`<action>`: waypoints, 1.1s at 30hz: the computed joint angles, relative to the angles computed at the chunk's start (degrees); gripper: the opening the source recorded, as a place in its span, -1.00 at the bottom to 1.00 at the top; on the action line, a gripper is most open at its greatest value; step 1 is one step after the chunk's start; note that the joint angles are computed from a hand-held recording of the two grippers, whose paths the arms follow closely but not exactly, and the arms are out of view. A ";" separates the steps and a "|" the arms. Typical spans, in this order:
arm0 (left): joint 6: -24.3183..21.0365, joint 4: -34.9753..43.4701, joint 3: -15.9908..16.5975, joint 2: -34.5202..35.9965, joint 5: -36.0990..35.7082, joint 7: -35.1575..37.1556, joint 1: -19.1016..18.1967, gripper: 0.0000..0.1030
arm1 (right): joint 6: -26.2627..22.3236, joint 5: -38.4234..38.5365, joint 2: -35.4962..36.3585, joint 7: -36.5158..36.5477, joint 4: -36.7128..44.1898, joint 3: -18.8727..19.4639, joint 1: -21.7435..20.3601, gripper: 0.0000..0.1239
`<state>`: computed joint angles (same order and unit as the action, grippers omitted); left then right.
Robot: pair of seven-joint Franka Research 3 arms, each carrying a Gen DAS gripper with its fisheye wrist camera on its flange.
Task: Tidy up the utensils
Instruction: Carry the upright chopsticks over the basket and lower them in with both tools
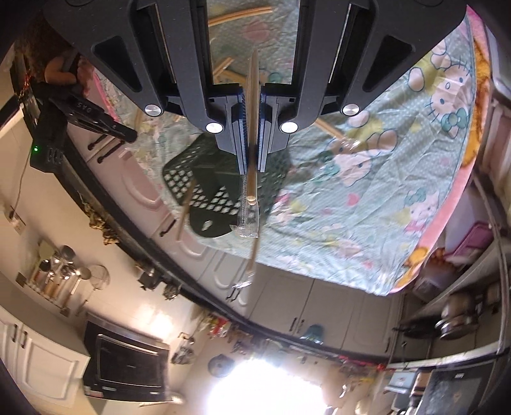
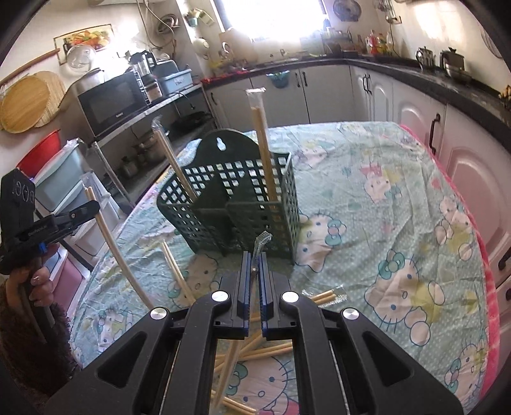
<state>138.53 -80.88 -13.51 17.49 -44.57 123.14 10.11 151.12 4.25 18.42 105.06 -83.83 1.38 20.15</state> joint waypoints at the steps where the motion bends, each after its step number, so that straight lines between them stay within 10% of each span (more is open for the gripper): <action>1: 0.08 -0.03 -0.32 -0.34 -0.56 0.69 0.05 -0.94 | 0.38 -0.36 -0.24 0.17 -0.30 -0.11 0.22 -0.92; 18: 0.89 5.94 -1.40 0.12 -4.07 5.03 -1.88 -0.94 | 4.64 -5.67 -1.89 2.21 0.79 -1.48 1.30 -0.93; 33: 8.41 19.81 -3.64 7.39 6.70 0.47 -4.93 -0.94 | 6.50 -8.06 3.80 0.61 15.36 -2.74 1.60 -0.93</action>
<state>146.94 -61.07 -17.15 24.88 -37.88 123.60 5.17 157.62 -3.81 22.21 105.67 -68.47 -1.35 21.75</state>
